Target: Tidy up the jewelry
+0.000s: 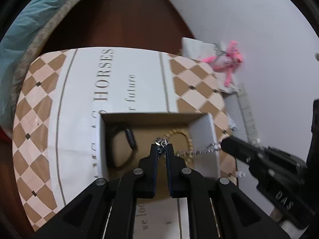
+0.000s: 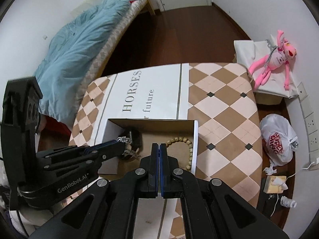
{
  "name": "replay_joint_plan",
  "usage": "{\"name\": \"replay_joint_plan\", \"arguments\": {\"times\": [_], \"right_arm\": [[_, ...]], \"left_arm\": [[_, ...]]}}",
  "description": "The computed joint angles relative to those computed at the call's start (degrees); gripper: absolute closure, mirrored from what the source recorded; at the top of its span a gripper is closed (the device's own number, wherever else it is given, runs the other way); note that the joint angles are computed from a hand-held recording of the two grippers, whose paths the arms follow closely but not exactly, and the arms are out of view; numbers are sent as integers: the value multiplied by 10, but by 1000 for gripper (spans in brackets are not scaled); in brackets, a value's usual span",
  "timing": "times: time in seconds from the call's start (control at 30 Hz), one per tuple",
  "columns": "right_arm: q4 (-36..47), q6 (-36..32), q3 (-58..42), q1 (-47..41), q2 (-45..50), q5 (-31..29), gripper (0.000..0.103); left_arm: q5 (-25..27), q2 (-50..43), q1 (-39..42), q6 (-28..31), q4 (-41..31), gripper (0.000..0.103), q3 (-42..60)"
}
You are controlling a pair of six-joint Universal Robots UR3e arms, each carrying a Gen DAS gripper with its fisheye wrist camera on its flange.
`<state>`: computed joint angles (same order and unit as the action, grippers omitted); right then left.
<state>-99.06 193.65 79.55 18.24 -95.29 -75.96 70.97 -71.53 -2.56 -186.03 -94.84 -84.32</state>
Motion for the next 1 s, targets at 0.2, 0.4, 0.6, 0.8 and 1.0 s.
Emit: {"name": "replay_joint_plan", "arguments": {"times": [0.2, 0.4, 0.6, 0.8, 1.0], "right_arm": [[34, -19, -6, -24, 38, 26, 100], [35, -9, -11, 1, 33, -38, 47], [32, 55, 11, 77, 23, -197, 5], [14, 90, 63, 106, 3, -232, 4], [0, 127, 90, 134, -20, -267, 4]], "left_arm": [[55, -33, -11, -16, 11, 91, 39], [141, -6, -33, -24, 46, 36, 21], [238, 52, -83, -53, 96, 6, -55], [260, 86, -104, -78, 100, 5, -108], [284, 118, -128, -109, 93, 5, -130]]}}
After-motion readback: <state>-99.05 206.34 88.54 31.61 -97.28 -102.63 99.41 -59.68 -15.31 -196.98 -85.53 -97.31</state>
